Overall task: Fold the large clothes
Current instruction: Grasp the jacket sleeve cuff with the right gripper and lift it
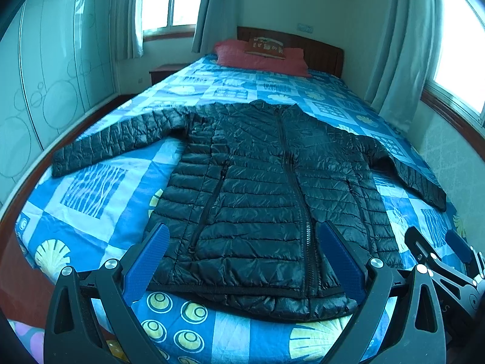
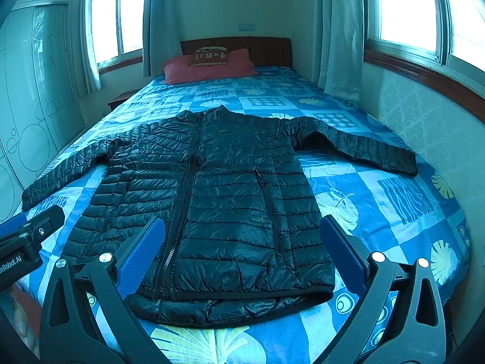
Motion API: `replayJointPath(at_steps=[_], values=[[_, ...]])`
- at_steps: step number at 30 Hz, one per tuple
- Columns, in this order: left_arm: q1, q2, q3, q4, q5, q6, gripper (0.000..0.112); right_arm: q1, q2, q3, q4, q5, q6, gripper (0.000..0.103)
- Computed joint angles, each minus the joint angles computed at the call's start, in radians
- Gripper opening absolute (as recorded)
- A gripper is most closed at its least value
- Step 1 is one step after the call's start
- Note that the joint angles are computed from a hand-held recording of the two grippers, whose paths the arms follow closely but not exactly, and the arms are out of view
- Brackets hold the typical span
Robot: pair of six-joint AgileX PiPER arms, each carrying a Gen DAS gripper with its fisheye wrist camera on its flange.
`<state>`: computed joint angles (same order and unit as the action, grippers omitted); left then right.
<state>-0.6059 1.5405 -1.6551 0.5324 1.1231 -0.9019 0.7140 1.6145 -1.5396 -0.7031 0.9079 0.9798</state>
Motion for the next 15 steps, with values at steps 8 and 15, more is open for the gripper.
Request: replayJointPath(at_steps=[8, 15], values=[[0.299, 0.063, 0.011, -0.200, -0.166, 0.148, 0.098, -0.269, 0.079, -0.043, 0.346, -0.186, -0.226, 0.101], [0.612, 0.233, -0.045, -0.366, -0.290, 0.252, 0.098, -0.600, 0.245, -0.154, 0.743, -0.286, -0.468, 0.077]])
